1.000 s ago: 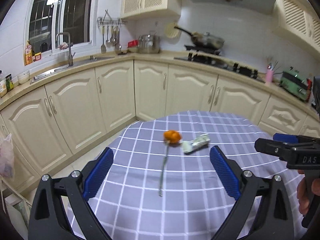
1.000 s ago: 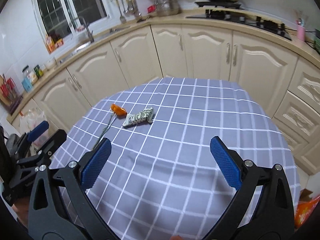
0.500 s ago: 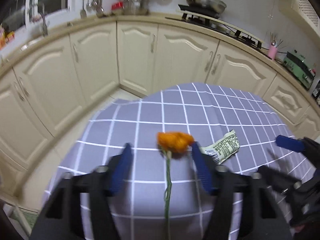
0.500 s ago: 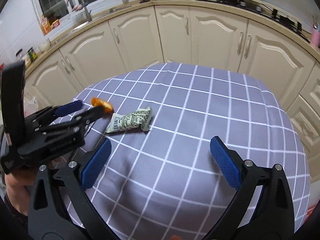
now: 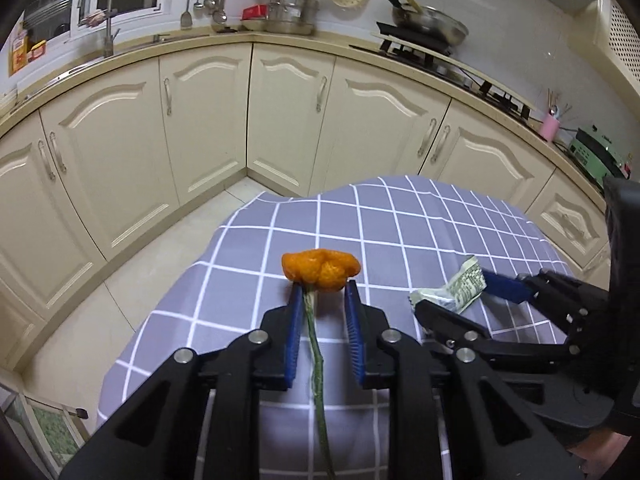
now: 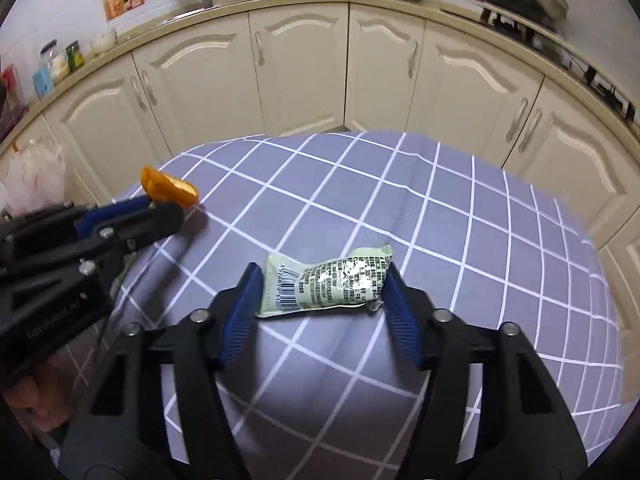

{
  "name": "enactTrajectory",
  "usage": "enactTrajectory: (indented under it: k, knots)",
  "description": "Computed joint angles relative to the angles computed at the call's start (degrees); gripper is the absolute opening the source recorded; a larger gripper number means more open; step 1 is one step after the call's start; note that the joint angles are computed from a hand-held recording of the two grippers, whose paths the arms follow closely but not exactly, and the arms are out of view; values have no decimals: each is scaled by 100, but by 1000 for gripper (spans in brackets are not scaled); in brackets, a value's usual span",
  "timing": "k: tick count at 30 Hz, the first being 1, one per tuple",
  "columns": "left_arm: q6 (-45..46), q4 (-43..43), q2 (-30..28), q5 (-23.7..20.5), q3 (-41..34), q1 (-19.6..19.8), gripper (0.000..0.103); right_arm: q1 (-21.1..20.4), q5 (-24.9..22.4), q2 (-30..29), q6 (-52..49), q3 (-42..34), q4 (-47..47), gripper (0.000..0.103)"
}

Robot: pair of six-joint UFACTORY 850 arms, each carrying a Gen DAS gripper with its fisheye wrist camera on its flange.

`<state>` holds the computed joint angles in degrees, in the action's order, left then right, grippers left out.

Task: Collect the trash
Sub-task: 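Grasp the orange flower stem with the left tool while the right tool grasps the small wrapper, then carry the orange flower and small wrapper to the blue bin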

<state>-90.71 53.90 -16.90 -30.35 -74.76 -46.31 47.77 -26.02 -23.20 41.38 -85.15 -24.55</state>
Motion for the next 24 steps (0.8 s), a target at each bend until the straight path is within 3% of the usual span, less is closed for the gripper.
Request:
enactTrajectory:
  k: [4,8,13,24]
  knots:
    - [-322,291,77,-30,60,-33,20,-13,113,178,342,254,-236,37]
    - [-564,537,130,72,113,-72,20,19,193,560,940,692,-648,36]
    - [-1224,1125,325,478,316,-246,20,114,388,1512,1850,1634,-1249,36]
    - [-1556,1549,280,-420,-66,-1687,20,412,-53,3820,3666,3402,-2691,36]
